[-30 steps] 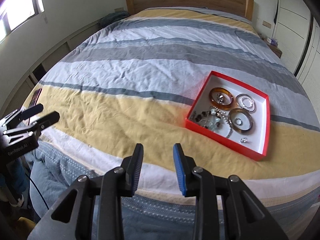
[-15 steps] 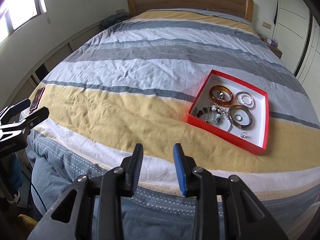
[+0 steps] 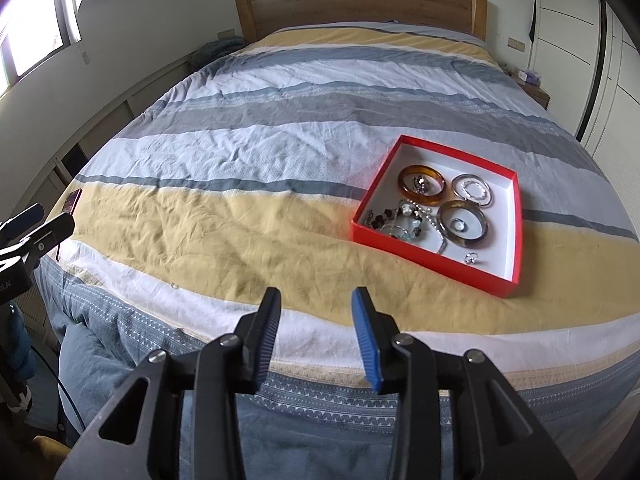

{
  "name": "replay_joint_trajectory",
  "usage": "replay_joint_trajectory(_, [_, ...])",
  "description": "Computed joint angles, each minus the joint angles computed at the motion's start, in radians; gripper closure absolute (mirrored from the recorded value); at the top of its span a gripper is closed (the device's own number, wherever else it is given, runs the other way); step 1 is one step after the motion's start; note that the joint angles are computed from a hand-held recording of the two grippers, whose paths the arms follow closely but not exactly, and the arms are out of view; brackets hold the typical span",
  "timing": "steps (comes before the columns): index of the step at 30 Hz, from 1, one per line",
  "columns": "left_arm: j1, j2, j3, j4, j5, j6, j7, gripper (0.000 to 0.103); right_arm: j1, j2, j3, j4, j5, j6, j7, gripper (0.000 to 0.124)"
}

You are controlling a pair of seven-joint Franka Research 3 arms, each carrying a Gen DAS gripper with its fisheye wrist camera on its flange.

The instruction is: Organize jewelry

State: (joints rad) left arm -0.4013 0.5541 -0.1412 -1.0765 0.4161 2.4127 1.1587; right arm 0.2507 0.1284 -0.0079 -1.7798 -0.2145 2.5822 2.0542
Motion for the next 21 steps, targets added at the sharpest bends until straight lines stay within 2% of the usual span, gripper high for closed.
replay_joint_trajectory(21, [-0.002, 0.012, -0.008, 0.006, -0.020, -0.012, 0.026, 0.000, -0.001, 0.005, -0.007, -0.020, -0.010, -0.004, 0.025, 0.087])
